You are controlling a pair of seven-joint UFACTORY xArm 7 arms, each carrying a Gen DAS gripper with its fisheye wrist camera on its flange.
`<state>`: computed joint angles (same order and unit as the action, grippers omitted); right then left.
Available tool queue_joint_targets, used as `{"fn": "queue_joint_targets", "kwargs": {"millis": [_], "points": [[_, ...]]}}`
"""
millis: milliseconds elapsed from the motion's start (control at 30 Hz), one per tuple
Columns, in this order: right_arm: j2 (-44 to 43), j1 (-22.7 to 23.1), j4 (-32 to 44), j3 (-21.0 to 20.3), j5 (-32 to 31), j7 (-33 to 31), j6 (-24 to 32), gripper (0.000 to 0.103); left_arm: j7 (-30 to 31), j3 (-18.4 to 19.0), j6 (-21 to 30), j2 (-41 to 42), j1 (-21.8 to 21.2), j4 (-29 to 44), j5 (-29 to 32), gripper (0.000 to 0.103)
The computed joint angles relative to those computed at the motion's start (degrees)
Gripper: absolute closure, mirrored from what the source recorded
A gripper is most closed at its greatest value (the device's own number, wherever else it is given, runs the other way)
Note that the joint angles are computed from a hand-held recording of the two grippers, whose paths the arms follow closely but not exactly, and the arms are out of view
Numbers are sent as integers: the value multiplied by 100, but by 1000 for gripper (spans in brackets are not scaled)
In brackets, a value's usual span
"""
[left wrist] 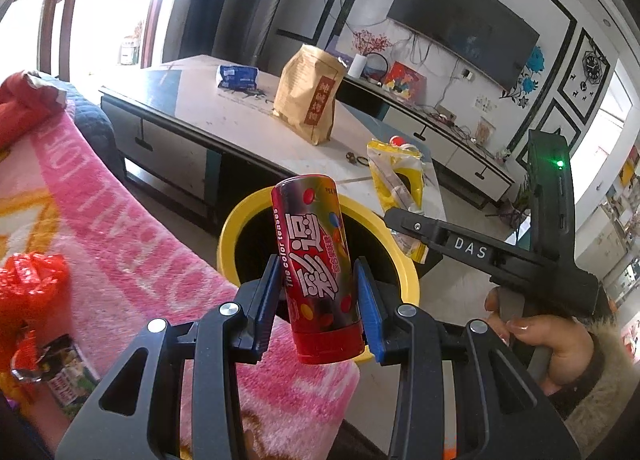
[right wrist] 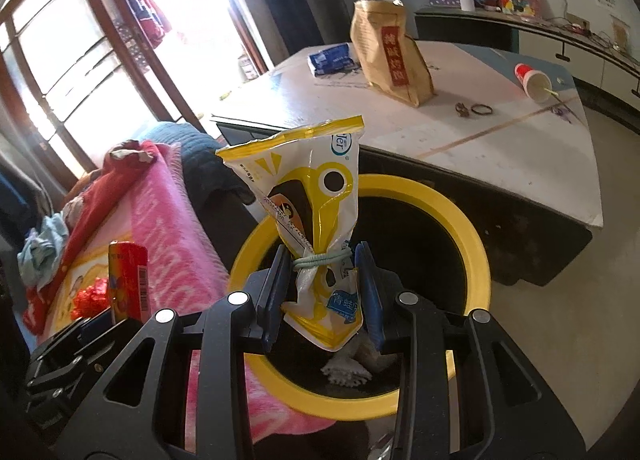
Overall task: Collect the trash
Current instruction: 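Open the right tool to drop the wrapper while the left tool releases the candy tube into the bin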
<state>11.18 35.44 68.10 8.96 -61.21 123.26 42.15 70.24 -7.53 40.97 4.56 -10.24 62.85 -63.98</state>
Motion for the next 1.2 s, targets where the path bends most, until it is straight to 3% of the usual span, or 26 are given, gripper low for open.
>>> {"fn": "queue_joint_targets", "kwargs": {"millis": [800,900,1033,1200], "points": [[-99,-268,-569,-86,200,464,-586,75,-979,-521,-396,1110,-85,780,988,68],[-126,-262,-601,-93,82,648,-573,67,-1166,-558,-567,1213,-114,838,1146,66],[-154,-277,-623,-67,22,785,-522,60,-1267,-631,-602,1244,-17,869,1131,27],[-138,-239,-506,-6,97,610,-244,55,-1141,-652,-558,1080,101,779,883,11]]}}
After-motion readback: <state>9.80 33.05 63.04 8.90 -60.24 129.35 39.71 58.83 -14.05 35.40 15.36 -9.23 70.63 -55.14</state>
